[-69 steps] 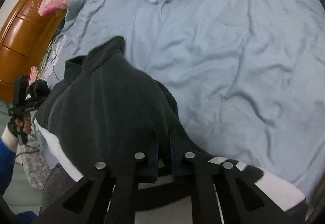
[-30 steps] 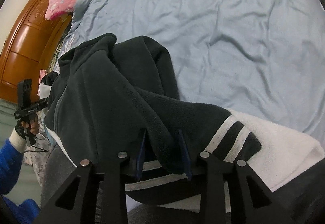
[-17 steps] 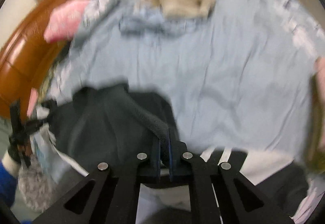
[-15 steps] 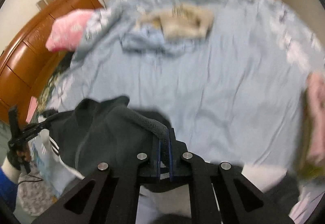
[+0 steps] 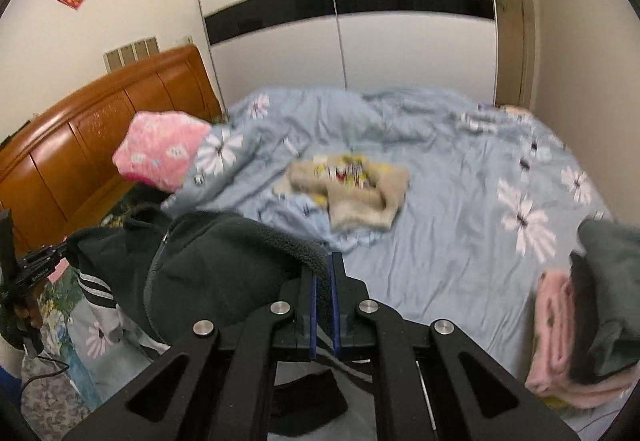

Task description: Fold clothes

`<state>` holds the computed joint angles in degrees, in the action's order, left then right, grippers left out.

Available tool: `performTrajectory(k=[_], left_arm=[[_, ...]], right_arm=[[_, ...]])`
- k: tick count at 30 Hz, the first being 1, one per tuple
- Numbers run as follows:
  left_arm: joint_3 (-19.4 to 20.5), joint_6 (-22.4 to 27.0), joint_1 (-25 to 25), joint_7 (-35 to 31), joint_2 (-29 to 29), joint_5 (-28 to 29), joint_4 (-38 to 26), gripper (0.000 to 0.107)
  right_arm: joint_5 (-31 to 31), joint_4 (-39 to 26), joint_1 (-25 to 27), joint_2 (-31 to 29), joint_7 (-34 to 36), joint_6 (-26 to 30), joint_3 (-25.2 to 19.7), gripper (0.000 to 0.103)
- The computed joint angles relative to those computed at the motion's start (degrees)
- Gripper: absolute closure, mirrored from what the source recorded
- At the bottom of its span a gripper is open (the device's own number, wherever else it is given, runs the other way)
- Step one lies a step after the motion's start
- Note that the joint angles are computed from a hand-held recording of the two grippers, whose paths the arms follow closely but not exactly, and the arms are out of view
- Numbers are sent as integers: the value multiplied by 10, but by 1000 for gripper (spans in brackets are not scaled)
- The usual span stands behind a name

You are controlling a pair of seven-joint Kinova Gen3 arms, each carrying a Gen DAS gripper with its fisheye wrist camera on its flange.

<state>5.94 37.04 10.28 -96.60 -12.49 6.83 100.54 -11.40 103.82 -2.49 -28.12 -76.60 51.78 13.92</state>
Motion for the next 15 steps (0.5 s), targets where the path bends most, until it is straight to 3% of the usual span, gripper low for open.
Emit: performTrajectory(k=[7,15], left_arm=[[27,-1,-13,50,-37,-36,-58,102],[19,-8,6,32,-104,-38,-110,102]], right_arm=[[30,-72,10,-37,-19,12,-32,98],[54,-157,-13,-102,-31,40,-22,98]])
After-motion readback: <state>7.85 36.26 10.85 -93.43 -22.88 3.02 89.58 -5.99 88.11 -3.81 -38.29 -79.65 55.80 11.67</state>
